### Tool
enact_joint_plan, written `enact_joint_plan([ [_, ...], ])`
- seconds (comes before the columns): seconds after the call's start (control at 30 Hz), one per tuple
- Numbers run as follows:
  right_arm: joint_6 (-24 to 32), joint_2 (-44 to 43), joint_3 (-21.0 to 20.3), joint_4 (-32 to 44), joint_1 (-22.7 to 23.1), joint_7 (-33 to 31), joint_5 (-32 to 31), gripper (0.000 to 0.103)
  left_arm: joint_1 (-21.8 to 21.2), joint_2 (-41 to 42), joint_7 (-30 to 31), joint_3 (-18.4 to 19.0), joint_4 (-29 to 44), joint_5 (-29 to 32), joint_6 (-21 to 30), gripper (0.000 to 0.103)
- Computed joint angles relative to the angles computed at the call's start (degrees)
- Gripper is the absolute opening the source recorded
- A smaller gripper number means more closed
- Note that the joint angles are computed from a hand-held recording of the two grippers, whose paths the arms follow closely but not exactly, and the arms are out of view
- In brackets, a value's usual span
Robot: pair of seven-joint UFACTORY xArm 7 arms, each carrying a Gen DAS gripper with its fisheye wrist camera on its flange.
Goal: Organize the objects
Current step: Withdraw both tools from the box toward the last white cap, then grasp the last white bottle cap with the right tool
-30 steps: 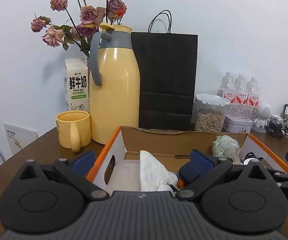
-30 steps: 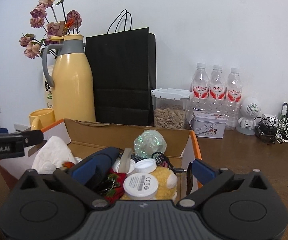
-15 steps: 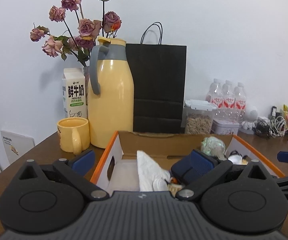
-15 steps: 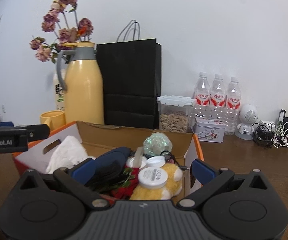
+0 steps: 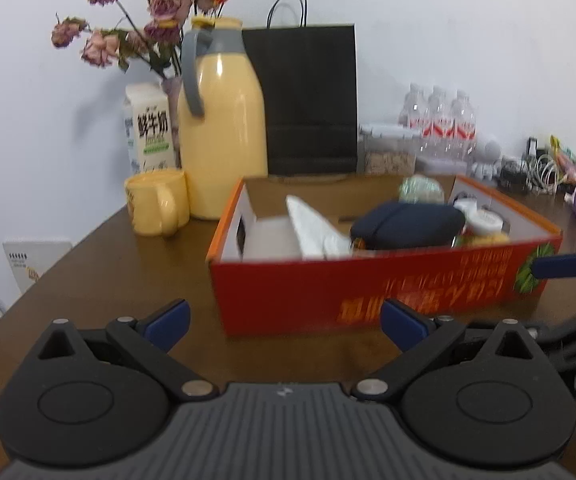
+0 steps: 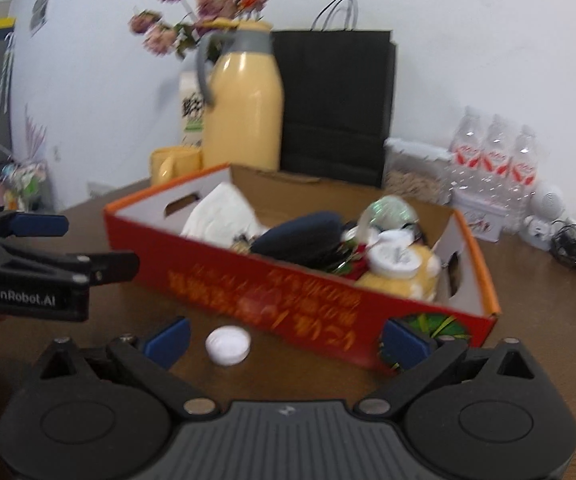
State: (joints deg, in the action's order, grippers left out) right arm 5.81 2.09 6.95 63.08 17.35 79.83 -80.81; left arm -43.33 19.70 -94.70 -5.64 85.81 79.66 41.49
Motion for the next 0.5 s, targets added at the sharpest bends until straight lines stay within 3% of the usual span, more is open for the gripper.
enact_joint_plan([
  [0.3,-1.0,3.2,0.0,-0.6,1.8,-21.7,23.6,0.062,1.5,-2.1,-2.0,-0.7,-3.2,-1.9,-0.5,0.103],
  [0.5,0.8,6.6,-1.5,2.4,5.5,-28.8,31.2,0.049,1.9,-2.0,-2.2,-0.8,-3.2,-2.2,-0.9,0.103],
])
